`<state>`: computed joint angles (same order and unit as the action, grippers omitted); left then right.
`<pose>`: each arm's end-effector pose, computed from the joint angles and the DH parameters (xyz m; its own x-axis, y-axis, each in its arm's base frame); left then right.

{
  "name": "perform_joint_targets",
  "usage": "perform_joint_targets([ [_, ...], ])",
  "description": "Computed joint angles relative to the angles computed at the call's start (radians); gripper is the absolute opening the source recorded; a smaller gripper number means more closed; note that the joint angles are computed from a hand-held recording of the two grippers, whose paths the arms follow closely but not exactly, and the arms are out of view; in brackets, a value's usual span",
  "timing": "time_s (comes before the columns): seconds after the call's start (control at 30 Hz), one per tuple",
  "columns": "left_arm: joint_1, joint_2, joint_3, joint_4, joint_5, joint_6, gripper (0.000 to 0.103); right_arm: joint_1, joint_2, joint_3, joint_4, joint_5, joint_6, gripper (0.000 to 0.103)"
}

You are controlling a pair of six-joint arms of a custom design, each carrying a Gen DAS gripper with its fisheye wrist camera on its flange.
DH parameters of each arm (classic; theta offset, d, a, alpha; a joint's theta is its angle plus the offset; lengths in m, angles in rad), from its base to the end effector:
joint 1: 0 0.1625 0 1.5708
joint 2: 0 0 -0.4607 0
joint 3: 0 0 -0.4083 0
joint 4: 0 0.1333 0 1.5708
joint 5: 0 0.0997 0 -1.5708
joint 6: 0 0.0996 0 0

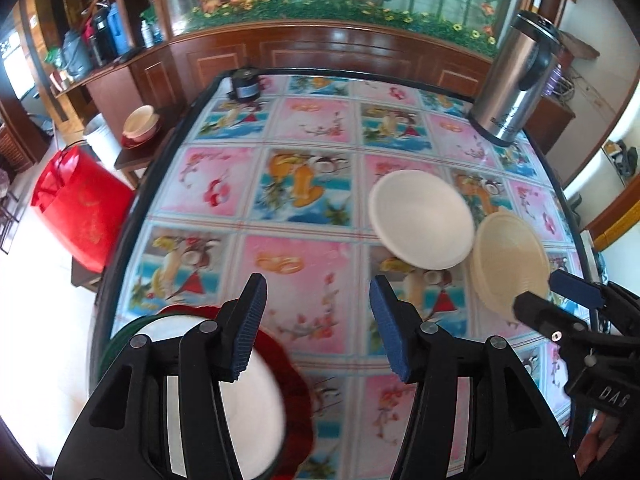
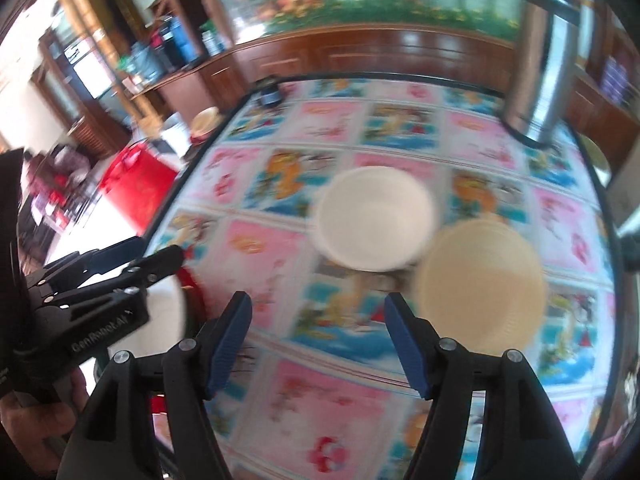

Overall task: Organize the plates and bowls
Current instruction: 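Move both tools to the cream plastic bowl rim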

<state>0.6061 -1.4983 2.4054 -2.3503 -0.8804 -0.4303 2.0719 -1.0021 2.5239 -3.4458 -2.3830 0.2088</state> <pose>-0.1953 -0.3748 0.2115 -0.6787 0.3822 -0.6272 0.5855 0.7971 -0.1478 0.2386 -0.3087 0.1131 -0.8016 0.0627 0.5945 -0.2909 0.8279 -0.4796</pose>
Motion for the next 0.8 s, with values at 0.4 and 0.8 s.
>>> perform_joint_targets([
  [0.4, -0.010, 0.233, -0.050, -0.131, -0.089, -0.019, 0.054, -0.190, -0.264, 0.208, -0.085, -0.057, 0.029, 0.072],
  [0.8, -0.054, 0.352, -0.058, -0.177, -0.152, -0.049, 0.054, -0.338, -0.316, 0.259, -0.166, 0.029, -0.071, 0.072],
])
